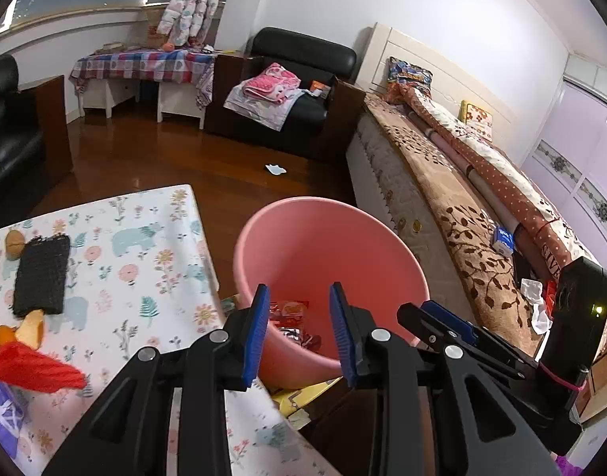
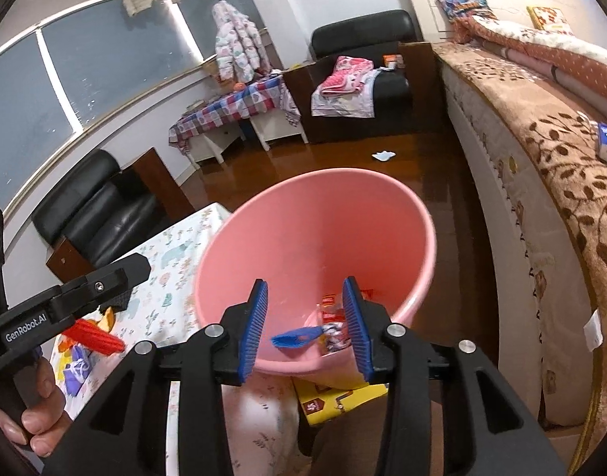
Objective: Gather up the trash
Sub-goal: 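Open both tools to drop the net and cloth into the bucket, then grasp the yellow plastic bag with the left tool while the right grasps the red foam net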
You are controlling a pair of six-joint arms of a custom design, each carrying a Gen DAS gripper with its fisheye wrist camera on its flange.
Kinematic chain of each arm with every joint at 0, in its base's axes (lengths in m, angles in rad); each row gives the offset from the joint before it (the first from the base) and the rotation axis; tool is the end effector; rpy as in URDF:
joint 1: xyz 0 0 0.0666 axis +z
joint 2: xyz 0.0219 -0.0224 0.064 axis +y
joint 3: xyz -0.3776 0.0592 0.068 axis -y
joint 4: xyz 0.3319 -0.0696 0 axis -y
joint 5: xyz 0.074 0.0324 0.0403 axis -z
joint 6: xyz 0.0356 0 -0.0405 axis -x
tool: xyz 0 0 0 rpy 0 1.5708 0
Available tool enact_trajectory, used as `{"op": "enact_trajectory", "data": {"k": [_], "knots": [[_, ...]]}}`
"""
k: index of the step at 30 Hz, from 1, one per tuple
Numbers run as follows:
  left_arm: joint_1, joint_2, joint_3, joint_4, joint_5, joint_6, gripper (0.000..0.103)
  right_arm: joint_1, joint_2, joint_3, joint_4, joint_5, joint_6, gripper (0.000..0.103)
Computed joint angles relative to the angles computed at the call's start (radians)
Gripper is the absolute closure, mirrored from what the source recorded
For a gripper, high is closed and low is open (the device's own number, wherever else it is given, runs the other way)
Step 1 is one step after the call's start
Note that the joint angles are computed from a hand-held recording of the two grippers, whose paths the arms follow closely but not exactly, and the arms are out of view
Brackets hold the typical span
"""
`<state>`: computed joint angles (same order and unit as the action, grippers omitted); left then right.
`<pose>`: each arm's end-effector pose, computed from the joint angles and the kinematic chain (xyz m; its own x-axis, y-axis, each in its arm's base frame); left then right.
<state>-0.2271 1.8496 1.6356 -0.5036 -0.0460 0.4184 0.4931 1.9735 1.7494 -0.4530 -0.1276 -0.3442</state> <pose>0.5829 -0.1334 0.3322 -0.6631 -0.2633 -0.7007 -0.0856 0.9566 -0.2785 0.5628 0.3071 0.3089 -0.7074 -0.0002 -0.7068 -0.3380 0.8783 0.3381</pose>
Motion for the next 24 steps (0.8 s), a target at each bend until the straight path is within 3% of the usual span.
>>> {"op": "enact_trajectory", "data": {"k": [24], "knots": [[0.084,-0.316,-0.387,0.109,-0.088,0.042,0.072,0.149,-0.024,-0.006,-0.046,-0.088,0.099,0.063]]}}
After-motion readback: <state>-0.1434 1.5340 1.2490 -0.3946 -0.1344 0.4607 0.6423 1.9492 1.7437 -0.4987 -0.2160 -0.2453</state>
